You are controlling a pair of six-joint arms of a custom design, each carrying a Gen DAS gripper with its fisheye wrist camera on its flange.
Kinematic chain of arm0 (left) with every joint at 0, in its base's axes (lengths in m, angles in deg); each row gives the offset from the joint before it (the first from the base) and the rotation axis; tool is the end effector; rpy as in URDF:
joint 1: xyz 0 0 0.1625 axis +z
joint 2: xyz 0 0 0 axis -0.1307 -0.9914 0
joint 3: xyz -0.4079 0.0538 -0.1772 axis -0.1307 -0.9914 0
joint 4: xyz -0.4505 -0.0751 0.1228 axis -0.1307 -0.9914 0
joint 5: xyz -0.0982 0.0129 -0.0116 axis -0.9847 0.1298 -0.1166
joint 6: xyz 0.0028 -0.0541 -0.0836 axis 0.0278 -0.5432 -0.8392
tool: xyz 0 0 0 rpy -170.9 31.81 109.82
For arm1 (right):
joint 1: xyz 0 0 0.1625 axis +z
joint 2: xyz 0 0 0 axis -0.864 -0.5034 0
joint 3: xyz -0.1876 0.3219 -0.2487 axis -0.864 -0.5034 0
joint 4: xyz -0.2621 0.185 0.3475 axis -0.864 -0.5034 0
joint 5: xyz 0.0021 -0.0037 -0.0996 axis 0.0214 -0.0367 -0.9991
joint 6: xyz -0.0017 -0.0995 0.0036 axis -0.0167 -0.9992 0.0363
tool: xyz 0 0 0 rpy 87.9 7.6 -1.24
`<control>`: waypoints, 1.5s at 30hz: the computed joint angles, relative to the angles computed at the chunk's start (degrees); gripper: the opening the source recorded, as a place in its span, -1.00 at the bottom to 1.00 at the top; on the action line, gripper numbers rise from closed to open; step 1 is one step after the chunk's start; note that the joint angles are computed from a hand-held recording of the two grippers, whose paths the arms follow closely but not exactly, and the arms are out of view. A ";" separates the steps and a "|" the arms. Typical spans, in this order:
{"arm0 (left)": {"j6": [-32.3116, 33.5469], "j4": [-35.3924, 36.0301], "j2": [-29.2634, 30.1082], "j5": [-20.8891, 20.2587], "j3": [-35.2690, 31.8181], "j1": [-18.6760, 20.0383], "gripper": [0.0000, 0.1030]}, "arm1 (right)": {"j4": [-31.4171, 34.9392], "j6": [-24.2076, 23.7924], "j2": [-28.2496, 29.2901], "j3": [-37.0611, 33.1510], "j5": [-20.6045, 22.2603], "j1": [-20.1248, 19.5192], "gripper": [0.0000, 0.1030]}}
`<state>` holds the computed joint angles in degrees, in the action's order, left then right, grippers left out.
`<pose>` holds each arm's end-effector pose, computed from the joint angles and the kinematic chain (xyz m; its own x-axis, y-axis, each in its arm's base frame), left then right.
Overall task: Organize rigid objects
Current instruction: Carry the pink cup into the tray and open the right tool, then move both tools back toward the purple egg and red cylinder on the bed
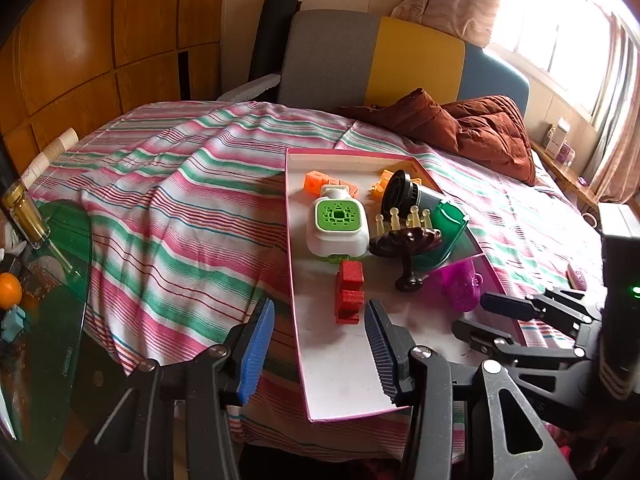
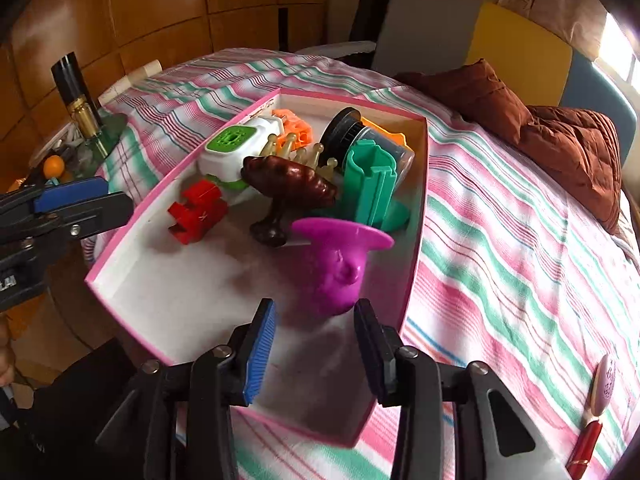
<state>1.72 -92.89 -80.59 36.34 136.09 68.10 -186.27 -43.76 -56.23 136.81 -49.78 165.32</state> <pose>-0.1442 -0.7164 0.2687 -0.6770 -0.5298 -0.5109 0.1507 0.5797 -0.8008 0.3454 -0.8621 0.0340 -0.3588 -0.8566 0.3708 -0.8995 0.4234 0.1078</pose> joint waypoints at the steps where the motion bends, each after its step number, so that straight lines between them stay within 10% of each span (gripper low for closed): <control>1: 0.08 -0.05 0.06 0.10 -0.01 -0.09 -0.07 | 0.16 0.47 -0.41 0.36 0.52 -0.14 -0.22; 16: 2.75 0.32 1.03 1.80 -1.18 -1.27 -0.01 | 1.13 10.47 -3.40 -2.32 6.43 -2.38 -0.22; 30: 10.16 -2.00 4.07 0.88 -5.07 -2.42 0.07 | -3.51 19.67 3.91 -22.28 -4.29 -6.26 -0.21; 37: 16.81 -4.07 6.86 -1.65 -9.05 -2.99 0.11 | 0.73 44.13 5.27 -30.85 -5.52 -10.10 -0.21; 45: 20.10 -0.37 11.91 -10.87 -17.22 -2.06 0.11 | 3.57 57.72 3.80 -31.51 -3.35 -12.39 -0.21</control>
